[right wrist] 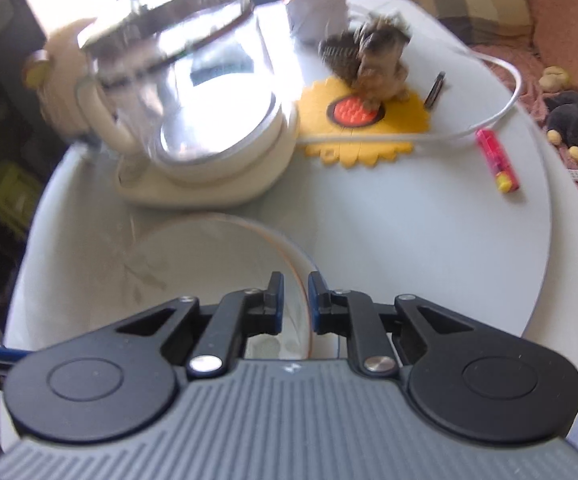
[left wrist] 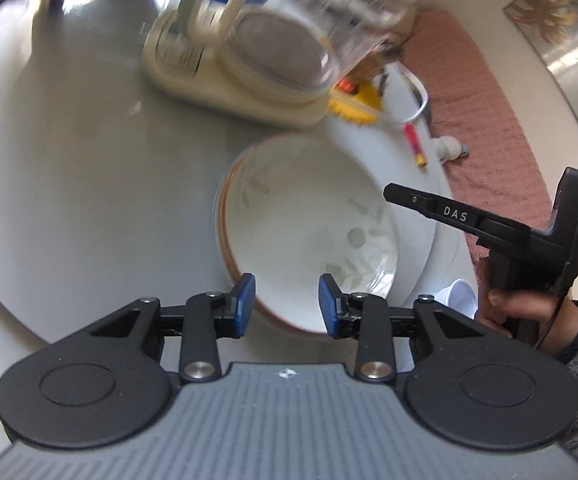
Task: Organize plates and bowls
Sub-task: 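Open both grippers and pull back from the plate stack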
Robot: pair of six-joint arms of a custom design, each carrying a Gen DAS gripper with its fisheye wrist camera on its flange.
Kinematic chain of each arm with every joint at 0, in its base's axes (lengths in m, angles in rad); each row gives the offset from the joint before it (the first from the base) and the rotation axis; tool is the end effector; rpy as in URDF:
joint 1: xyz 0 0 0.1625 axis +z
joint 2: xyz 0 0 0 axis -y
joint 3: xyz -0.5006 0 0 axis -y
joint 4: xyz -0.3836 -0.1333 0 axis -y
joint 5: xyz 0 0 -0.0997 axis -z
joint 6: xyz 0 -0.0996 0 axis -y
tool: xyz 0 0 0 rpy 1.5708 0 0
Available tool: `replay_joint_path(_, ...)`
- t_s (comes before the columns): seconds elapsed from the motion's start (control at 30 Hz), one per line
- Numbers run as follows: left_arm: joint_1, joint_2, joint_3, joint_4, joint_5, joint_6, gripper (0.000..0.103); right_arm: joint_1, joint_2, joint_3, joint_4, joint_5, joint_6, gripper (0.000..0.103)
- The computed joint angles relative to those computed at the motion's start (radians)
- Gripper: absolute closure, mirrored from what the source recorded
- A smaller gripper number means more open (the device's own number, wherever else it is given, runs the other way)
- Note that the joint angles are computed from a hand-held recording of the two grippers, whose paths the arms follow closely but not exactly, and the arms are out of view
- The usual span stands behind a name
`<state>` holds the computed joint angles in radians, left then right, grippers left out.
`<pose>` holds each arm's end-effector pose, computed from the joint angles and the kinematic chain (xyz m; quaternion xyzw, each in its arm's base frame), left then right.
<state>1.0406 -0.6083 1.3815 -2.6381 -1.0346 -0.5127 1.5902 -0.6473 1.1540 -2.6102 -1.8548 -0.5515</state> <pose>-0.2485 -0.7881 0.1276 -0.0305 0.9542 -0.2530 0.1568 0.1222 -0.8670 0.2465 0.2332 -0.9269 0.2155 0.2002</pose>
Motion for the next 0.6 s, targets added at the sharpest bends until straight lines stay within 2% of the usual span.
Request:
replay_joint_path(0.1,-0.018,-0.016,0.008,-0.04,0.031,0.029,0.064,0.012,-0.025,0.02,-0.019,0.026,0.022,0.087)
replay_joint_path(0.3,-0.076,-0.046,0.014,-0.07,0.14,0.058,0.064,0.034,-0.087,0.068,-0.035,0.089,0.073,0.087)
replay_joint_path(0.6,-0.201,-0.07,0.096,-0.137,0.322,-0.021,0.064,0.045,-0.218,0.176,-0.005,0.207,0.018,0.087)
